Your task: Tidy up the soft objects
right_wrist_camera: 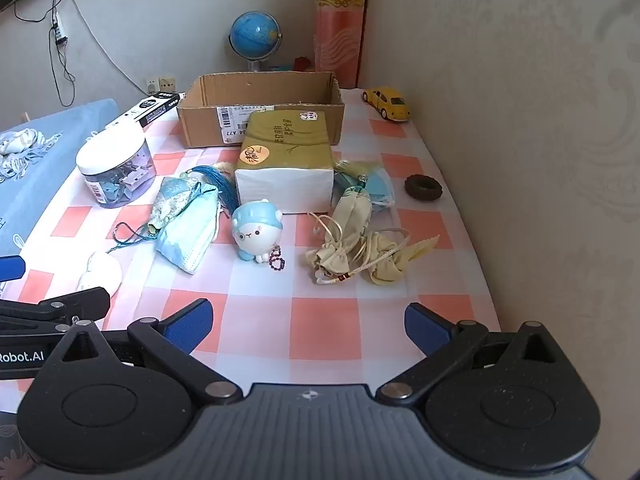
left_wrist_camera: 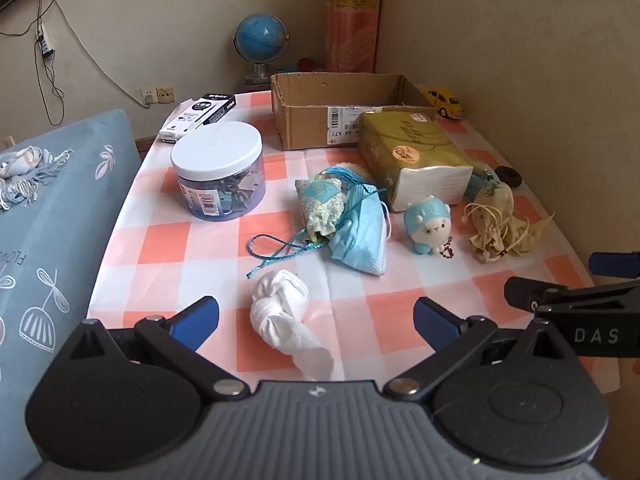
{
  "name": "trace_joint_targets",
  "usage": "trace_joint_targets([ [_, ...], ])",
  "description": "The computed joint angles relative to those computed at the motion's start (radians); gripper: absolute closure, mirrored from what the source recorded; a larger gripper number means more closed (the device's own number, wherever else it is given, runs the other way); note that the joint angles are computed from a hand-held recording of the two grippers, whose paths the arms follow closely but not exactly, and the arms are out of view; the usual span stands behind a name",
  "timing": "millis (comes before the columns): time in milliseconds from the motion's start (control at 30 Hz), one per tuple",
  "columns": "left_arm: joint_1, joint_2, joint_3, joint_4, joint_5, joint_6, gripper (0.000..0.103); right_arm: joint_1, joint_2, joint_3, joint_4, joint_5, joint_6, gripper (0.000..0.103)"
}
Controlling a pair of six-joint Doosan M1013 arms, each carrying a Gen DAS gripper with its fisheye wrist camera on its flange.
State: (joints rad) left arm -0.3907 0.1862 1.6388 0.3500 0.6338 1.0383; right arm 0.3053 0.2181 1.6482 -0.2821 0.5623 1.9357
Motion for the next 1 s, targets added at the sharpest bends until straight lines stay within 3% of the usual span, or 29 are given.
trace_joint_targets([
  [333,-0.029,0.003,-0.007,0.035,0.017,-0.035,0.000,-0.002,-0.001,0.000,-0.003,-0.003,0.002,0.000],
  [467,-0.002,0.001,-0.006,-0.037,0.002,0.018,0.000,-0.003,-0.005,0.003,-0.003,-0.005,0.001,0.000],
  [1000,-0.003,-0.001,-0.007,-0.042,-0.004,0.025,0.000,-0.001,-0.006,0.001,-0.007,-0.004,0.006,0.000],
])
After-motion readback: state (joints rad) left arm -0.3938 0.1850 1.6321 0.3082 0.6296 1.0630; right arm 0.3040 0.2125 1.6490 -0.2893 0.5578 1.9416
